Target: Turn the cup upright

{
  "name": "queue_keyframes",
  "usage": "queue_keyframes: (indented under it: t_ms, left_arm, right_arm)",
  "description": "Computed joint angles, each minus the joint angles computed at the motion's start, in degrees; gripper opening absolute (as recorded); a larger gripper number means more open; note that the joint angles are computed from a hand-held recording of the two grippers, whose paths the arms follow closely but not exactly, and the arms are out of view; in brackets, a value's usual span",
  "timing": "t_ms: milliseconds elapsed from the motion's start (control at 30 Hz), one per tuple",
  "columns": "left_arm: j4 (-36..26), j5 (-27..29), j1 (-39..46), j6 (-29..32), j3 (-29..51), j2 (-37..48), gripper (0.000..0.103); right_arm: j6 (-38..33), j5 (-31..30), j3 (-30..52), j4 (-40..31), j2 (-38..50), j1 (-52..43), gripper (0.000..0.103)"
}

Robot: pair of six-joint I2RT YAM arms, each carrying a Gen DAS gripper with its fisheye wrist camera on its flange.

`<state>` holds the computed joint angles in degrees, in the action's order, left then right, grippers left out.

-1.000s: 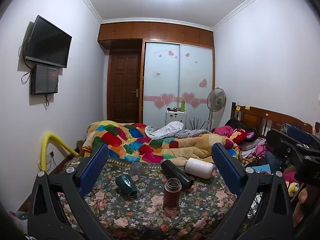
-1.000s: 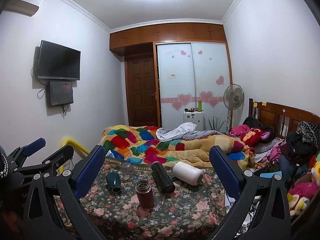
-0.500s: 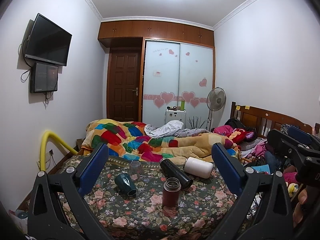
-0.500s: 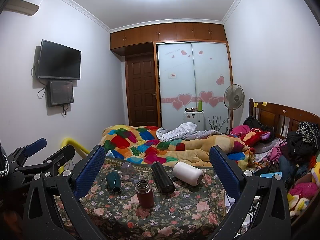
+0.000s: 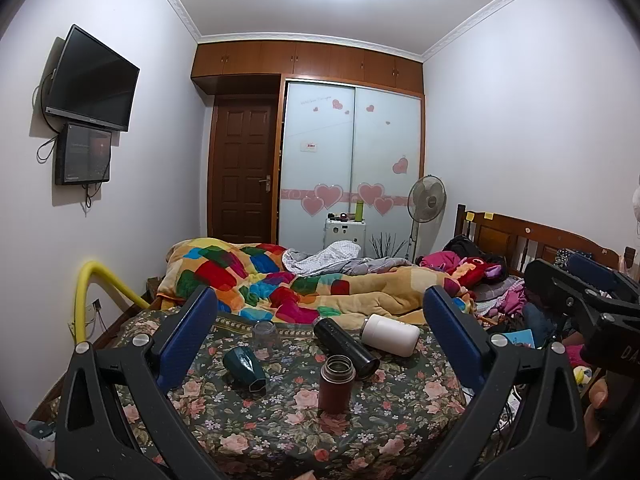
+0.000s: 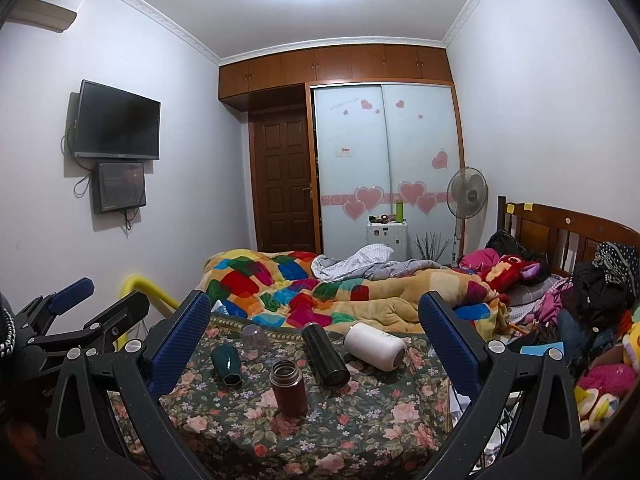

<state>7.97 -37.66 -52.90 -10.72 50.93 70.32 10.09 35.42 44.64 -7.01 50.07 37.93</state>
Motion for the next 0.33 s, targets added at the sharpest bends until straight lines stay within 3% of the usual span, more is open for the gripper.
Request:
queue_keyframes:
  t_ms: [333]
  left_arm:
    - [-0.45, 1.01, 1.45, -0.77, -1.45, -1.84, 0.103]
  right_arm:
    - [0.56, -1.36, 1.33, -0.86, 1.78, -0.92, 0.103]
